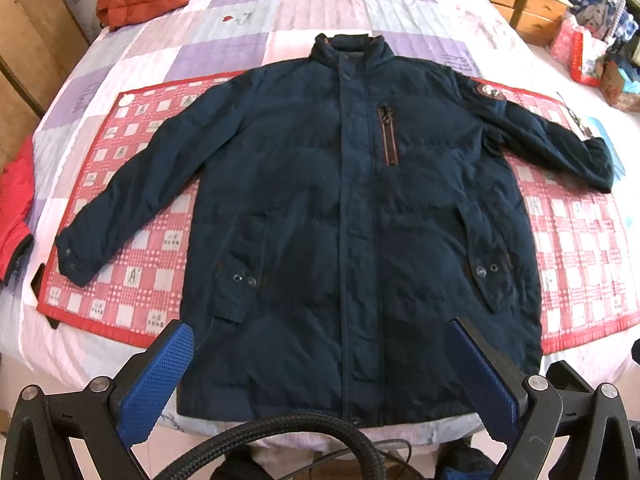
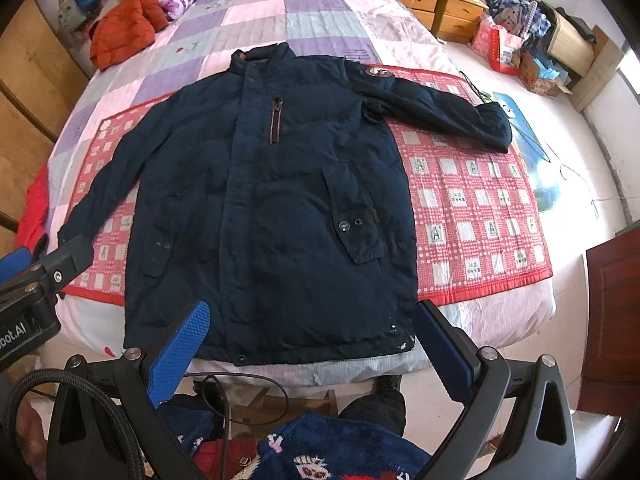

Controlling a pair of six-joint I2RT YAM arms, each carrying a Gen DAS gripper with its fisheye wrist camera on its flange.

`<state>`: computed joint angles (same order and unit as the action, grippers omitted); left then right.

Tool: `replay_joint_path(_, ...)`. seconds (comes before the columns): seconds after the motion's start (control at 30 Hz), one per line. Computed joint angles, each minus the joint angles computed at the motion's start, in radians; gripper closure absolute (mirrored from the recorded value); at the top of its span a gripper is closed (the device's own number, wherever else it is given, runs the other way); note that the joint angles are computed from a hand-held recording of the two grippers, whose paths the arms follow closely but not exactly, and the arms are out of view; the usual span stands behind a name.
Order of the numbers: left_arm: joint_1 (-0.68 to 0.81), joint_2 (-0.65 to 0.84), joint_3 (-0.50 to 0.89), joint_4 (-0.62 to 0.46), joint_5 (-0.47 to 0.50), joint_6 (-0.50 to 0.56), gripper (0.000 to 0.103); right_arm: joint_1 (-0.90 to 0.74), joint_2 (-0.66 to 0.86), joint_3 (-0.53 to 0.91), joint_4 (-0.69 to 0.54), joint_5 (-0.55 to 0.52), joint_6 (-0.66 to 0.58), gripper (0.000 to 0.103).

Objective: Fold large clothes

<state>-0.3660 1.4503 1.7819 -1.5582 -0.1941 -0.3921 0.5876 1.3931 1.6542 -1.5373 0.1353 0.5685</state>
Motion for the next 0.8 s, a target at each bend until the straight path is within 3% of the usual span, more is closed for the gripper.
replay_joint_path(0.33,0.078,0.101,0.075,0.071,0.054,0.168,0.000,-0.036,0.047,0.053,0.001,0.078,0.071,0.000)
replay_joint_path(0.43,0.062,0.148,0.093,0.117,0.043,0.179,0.000,-0.103,0.035,0.048,0.027,0.106,0.036,0.000)
replay_joint_path(0.63,-0.012,0.324,0.181,0.175,0.024,0.040,0.000,-0.431,0.050,-0.030,0.212,0.037,-0.292,0.000)
replay_joint_path(0.8,-0.112,0.513,0.342,0.160,-0.076,-0.128,0.000,-0.741,0.252,0.024,0.408,-0.094,-0.623,0.000)
